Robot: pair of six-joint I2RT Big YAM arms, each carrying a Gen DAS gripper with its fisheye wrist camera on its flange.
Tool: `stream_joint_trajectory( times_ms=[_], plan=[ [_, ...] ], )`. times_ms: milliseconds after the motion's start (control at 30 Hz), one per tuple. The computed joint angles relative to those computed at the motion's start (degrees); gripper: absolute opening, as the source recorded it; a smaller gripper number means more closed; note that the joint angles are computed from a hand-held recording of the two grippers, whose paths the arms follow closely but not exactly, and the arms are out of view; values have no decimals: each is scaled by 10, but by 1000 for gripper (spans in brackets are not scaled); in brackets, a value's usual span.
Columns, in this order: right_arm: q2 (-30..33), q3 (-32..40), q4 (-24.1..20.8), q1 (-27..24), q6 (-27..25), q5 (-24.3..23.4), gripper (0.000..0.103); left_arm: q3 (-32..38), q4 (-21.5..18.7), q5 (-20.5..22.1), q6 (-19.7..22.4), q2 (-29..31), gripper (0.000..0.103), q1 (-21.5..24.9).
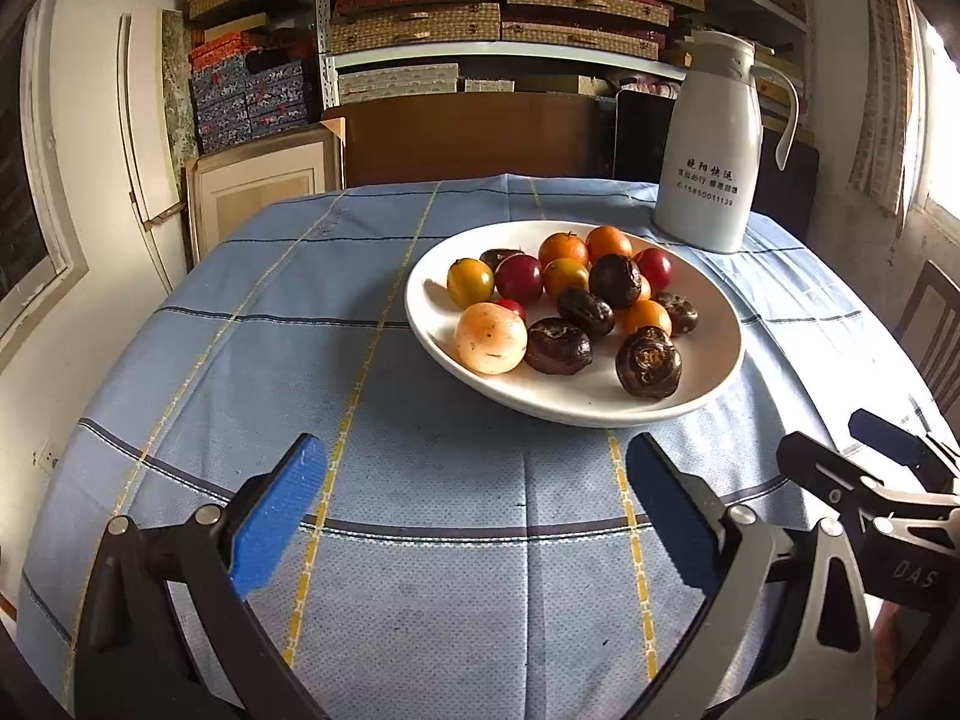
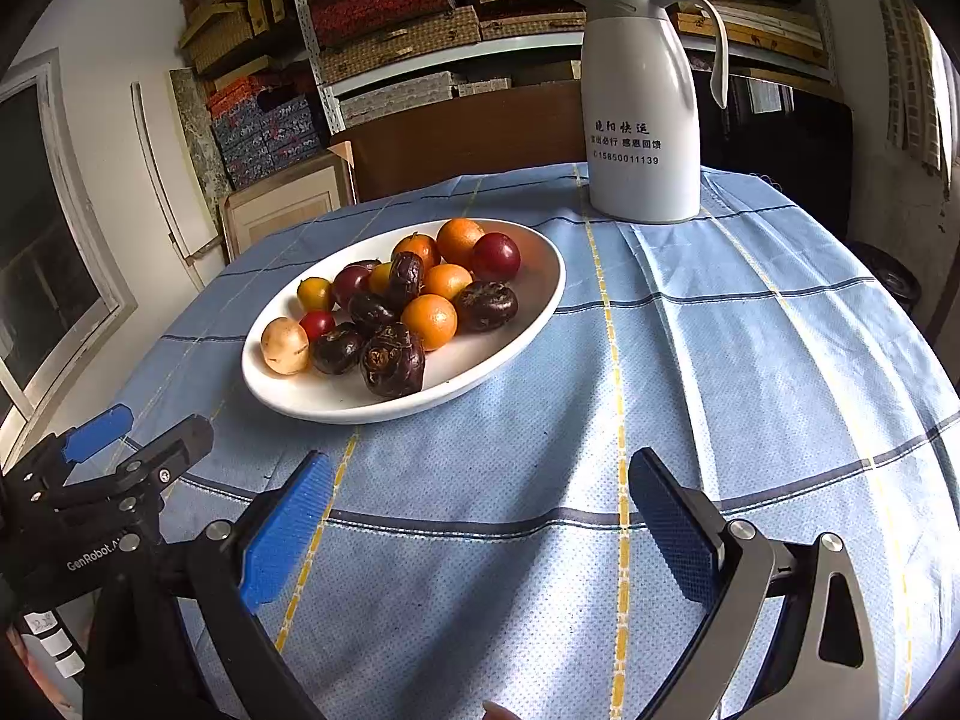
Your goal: Organize fruits
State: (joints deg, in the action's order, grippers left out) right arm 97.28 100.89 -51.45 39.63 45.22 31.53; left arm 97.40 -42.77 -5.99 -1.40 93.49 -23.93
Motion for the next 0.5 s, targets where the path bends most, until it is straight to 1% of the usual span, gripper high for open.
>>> stream_joint_trajectory(
  times_ms=[200, 300, 500],
  plan=[
    [0, 0, 0, 0, 1, 1, 99, -2, -1, -14, -3, -2, 98, -1],
    [0, 0, 0, 1, 1, 1, 99, 0, -3, -7, -6, -1, 98, 1],
    [-1, -1, 1, 0, 0, 0, 99, 3, -7, -5, 3, 2, 98, -2]
  ],
)
